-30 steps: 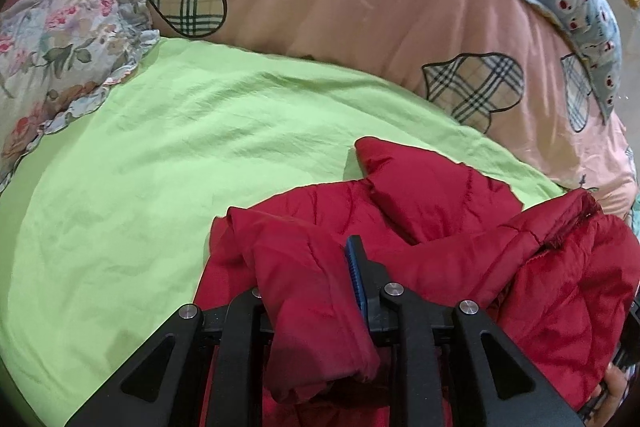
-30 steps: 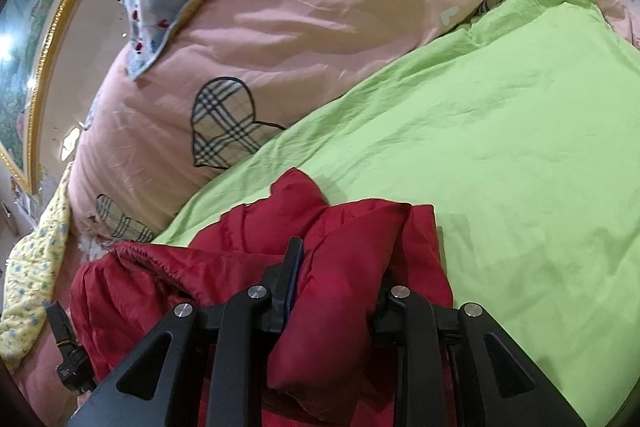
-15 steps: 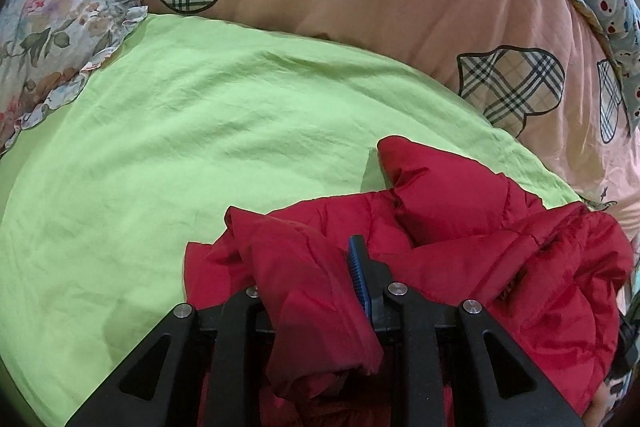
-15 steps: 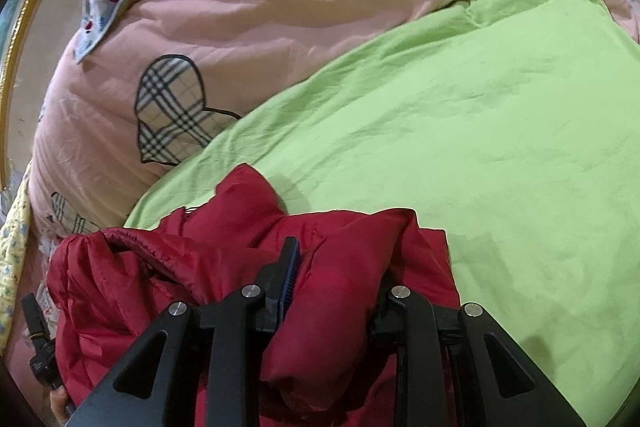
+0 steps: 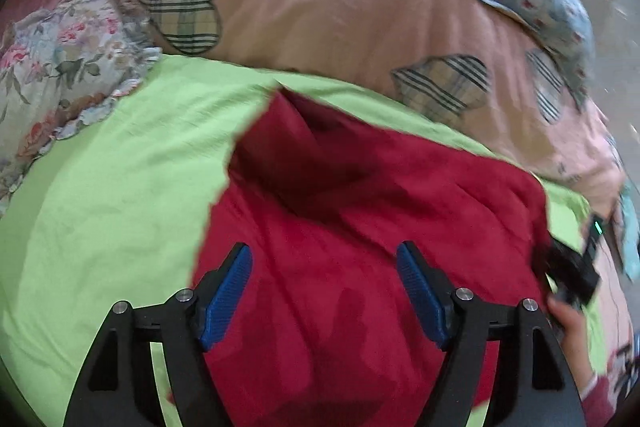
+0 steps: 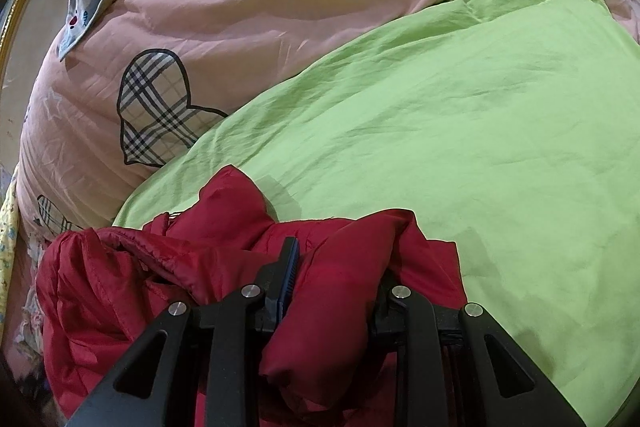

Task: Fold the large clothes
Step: 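Open both tools to release the hem and press the fold flat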

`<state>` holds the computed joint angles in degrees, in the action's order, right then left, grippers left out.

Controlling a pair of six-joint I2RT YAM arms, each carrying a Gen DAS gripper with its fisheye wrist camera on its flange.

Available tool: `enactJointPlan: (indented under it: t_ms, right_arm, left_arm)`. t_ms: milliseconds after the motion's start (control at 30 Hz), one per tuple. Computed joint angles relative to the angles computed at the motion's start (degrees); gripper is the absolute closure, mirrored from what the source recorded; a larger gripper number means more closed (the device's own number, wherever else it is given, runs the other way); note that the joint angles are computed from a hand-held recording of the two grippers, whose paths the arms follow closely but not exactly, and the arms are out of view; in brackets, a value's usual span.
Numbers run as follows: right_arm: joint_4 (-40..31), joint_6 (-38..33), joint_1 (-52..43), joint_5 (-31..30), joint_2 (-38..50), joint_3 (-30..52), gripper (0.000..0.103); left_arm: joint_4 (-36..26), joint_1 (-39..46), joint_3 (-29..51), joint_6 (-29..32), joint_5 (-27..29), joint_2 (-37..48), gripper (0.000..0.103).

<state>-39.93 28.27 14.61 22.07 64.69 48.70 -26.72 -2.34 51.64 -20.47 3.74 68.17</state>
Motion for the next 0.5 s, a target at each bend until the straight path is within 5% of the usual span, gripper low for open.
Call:
enactJointPlan:
  t_ms: [167, 300, 500]
  right_arm:
    - [-0.3, 0.2, 0.2, 0.1, 0.6, 0.6, 0.075]
    - [-1.0, 0.5, 0.2, -1.0, -0.5, 1.0, 0.073]
    - [-10.2, 5.2, 10.9, 5.1, -3.0, 7.6, 0.049]
  left_arm:
    - [-1.5, -10.5, -3.8, -1.3, -2.5, -3.8, 0.028]
    - [-1.0, -19.1, -5.0, -3.9, -16.4, -0.1, 0.019]
    - [0.0, -17.0, -1.6, -4.2, -19.7, 7.4, 0.018]
